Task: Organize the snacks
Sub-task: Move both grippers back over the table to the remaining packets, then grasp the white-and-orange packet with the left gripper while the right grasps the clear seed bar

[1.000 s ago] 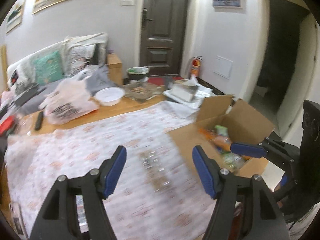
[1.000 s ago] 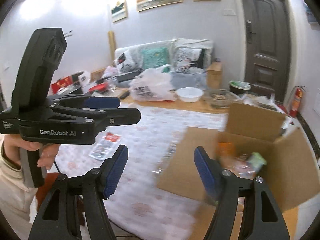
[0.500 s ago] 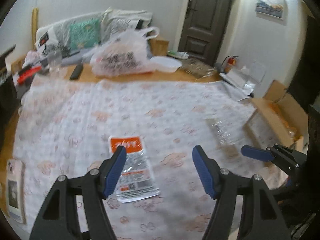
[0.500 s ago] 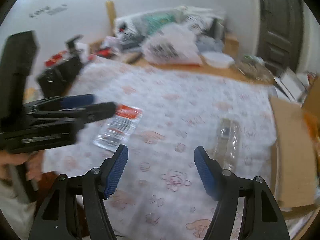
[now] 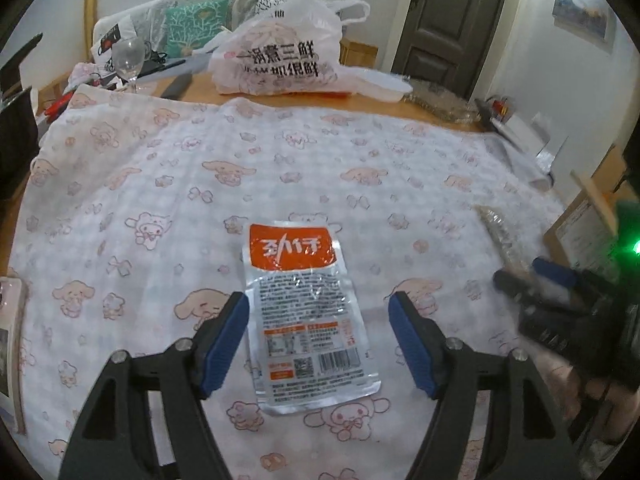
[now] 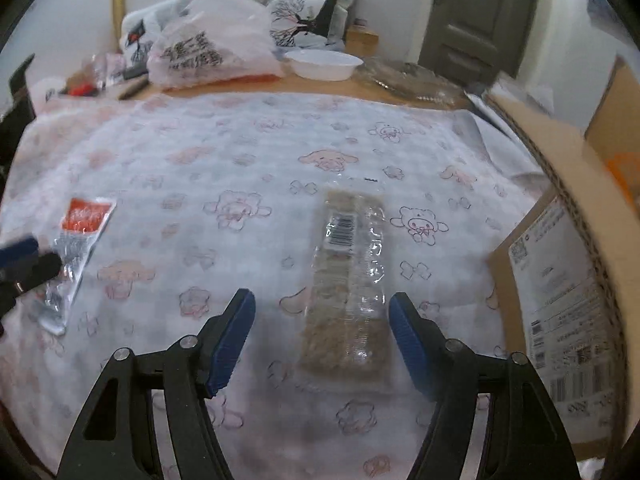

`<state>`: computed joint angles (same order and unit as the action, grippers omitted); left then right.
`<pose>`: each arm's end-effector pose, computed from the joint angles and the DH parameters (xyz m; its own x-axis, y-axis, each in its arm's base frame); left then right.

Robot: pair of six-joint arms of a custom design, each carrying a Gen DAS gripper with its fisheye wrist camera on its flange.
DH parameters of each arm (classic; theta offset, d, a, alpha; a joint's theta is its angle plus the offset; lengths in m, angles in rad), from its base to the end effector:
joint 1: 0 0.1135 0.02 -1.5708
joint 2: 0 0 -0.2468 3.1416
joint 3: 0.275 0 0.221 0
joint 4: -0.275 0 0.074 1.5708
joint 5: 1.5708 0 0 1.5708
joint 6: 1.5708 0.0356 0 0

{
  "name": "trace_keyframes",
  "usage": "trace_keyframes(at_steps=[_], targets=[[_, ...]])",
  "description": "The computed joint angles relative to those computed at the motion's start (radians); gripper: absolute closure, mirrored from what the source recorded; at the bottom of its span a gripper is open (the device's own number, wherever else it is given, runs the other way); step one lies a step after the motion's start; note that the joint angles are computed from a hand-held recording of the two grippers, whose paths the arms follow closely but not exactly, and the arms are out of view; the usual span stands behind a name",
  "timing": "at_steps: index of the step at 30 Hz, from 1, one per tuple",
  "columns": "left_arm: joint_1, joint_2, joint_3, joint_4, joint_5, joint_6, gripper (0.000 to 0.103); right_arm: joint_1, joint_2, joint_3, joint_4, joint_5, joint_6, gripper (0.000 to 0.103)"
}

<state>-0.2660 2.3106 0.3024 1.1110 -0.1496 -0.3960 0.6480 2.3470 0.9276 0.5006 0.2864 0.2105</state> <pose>0.2125 -0.0524 -0.0077 -0.7614 -0.1879 -0.6205 -0.1338 0.9820 -0.1332 0.2851 0.2032 0.0024 -0.7122 -0.2878 -0.6403 -0.3001 0.9494 -0.0928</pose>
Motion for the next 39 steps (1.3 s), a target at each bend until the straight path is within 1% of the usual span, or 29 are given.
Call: trace_keyframes(at_steps=[2, 3, 4, 5, 6, 8, 10, 12, 13, 14, 15, 16, 17, 20, 26, 28, 30, 32, 34, 37, 39], targets=[[-0.032, -0.001, 0.019, -0.04, -0.07, -0.012, 0.034, -0.01, 0.001, -0.002, 0.007, -0.009, -0.005, 0.036], [-0.037, 0.003, 0.021, -0.041, -0.084, -0.015, 0.034, -0.011, 0.002, -0.007, 0.02, -0.014, -0.012, 0.038], [-0.033, 0.008, 0.024, -0.038, -0.079, -0.013, 0.034, -0.016, 0.002, -0.016, 0.037, -0.039, -0.021, 0.043], [-0.029, 0.016, 0.032, -0.043, -0.071, -0.015, 0.033, -0.019, -0.002, -0.024, 0.044, -0.054, -0.019, 0.051], [-0.025, 0.022, 0.037, -0.048, -0.066, -0.015, 0.033, -0.018, -0.002, -0.025, 0.048, -0.061, -0.021, 0.064], [-0.021, 0.039, 0.055, -0.065, -0.044, -0.02, 0.033, -0.014, -0.005, -0.027, 0.049, -0.066, -0.034, 0.063], [-0.04, 0.047, 0.058, -0.063, -0.072, -0.021, 0.032, -0.014, -0.008, -0.036, 0.057, -0.083, -0.037, 0.063], [-0.052, 0.056, 0.067, -0.07, -0.109, -0.024, 0.033, -0.016, -0.015, -0.054, 0.074, -0.125, -0.048, 0.063], [-0.057, 0.061, 0.07, -0.071, -0.122, -0.021, 0.034, -0.014, -0.019, -0.06, 0.079, -0.145, -0.057, 0.063], [-0.067, 0.067, 0.076, -0.074, -0.146, -0.017, 0.04, -0.01, -0.024, -0.069, 0.085, -0.172, -0.074, 0.063], [-0.07, 0.07, 0.077, -0.068, -0.16, -0.011, 0.045, -0.005, -0.027, -0.075, 0.086, -0.186, -0.088, 0.063], [-0.067, 0.071, 0.074, -0.057, -0.155, -0.006, 0.051, 0.002, -0.028, -0.079, 0.085, -0.189, -0.099, 0.063], [-0.064, 0.072, 0.072, -0.053, -0.155, -0.003, 0.054, 0.015, -0.034, -0.087, 0.082, -0.192, -0.123, 0.063], [-0.052, 0.075, 0.06, -0.029, -0.137, 0.01, 0.058, 0.032, -0.047, -0.119, 0.092, -0.219, -0.152, 0.063], [-0.087, 0.092, 0.033, 0.036, -0.11, 0.029, 0.06, 0.053, -0.082, -0.219, 0.147, -0.25, -0.195, 0.063], [-0.108, 0.092, 0.037, 0.032, -0.116, 0.036, 0.06, 0.051, -0.088, -0.253, 0.175, -0.254, -0.194, 0.063], [-0.113, 0.091, 0.043, 0.024, -0.118, 0.026, 0.057, 0.046, -0.094, -0.281, 0.198, -0.255, -0.189, 0.063], [-0.113, 0.088, 0.05, 0.015, -0.101, 0.018, 0.044, 0.045, -0.099, -0.302, 0.213, -0.254, -0.187, 0.063], [-0.124, 0.081, 0.071, -0.018, -0.1, 0.01, 0.037, 0.041, -0.101, -0.319, 0.231, -0.258, -0.187, 0.063], [-0.149, 0.073, 0.114, -0.089, -0.136, -0.004, 0.035, 0.034, -0.102, -0.33, 0.248, -0.27, -0.188, 0.063], [-0.155, 0.072, 0.134, -0.113, -0.149, -0.009, 0.035, 0.031, -0.101, -0.334, 0.254, -0.276, -0.191, 0.063]])
